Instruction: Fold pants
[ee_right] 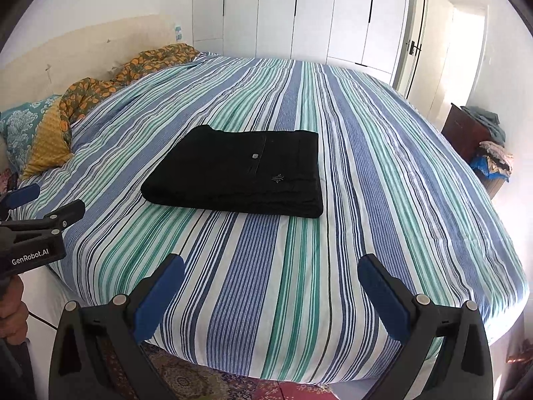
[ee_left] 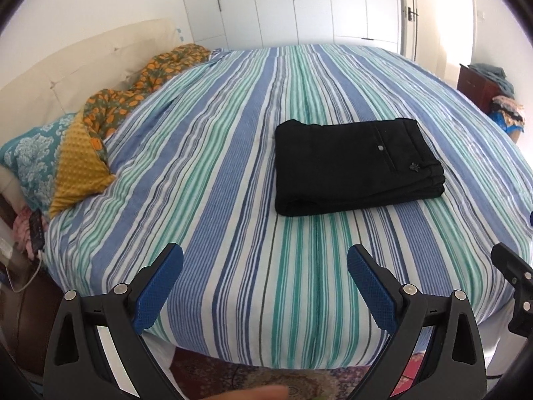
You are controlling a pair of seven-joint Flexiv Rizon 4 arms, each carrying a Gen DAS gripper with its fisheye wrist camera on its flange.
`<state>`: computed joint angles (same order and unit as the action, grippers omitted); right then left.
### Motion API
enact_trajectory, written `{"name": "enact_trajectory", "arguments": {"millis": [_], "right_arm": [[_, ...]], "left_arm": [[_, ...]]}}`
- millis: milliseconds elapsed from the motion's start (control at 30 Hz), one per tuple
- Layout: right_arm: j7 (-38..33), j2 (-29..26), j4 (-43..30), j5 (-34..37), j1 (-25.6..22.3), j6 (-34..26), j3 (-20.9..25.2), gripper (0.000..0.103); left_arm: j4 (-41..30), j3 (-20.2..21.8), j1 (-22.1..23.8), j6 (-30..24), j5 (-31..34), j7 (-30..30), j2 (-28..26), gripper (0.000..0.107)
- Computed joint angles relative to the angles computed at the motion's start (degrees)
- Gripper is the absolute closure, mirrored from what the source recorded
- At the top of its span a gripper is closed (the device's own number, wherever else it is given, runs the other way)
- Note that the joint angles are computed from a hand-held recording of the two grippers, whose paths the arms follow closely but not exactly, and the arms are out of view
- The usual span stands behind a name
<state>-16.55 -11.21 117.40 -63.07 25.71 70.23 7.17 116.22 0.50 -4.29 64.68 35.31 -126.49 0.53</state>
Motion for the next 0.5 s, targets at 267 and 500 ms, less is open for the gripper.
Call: {"name": "enact_trajectory", "arguments": {"millis": [267, 500], "right_arm": [[0.23, 0.09, -0.05, 1.11, 0.42, -0.82, 0.24, 0.000], [2.98, 0.94, -0.23, -1.60, 0.25, -1.11, 0.04, 0.000]], "left_arm": [[2.14, 0.37, 0.31, 2.59, -6.94, 4.31, 0.03, 0.004], [3.39, 0.41, 0.43, 4.13, -10.12, 6.22, 0.84, 0.004]]}}
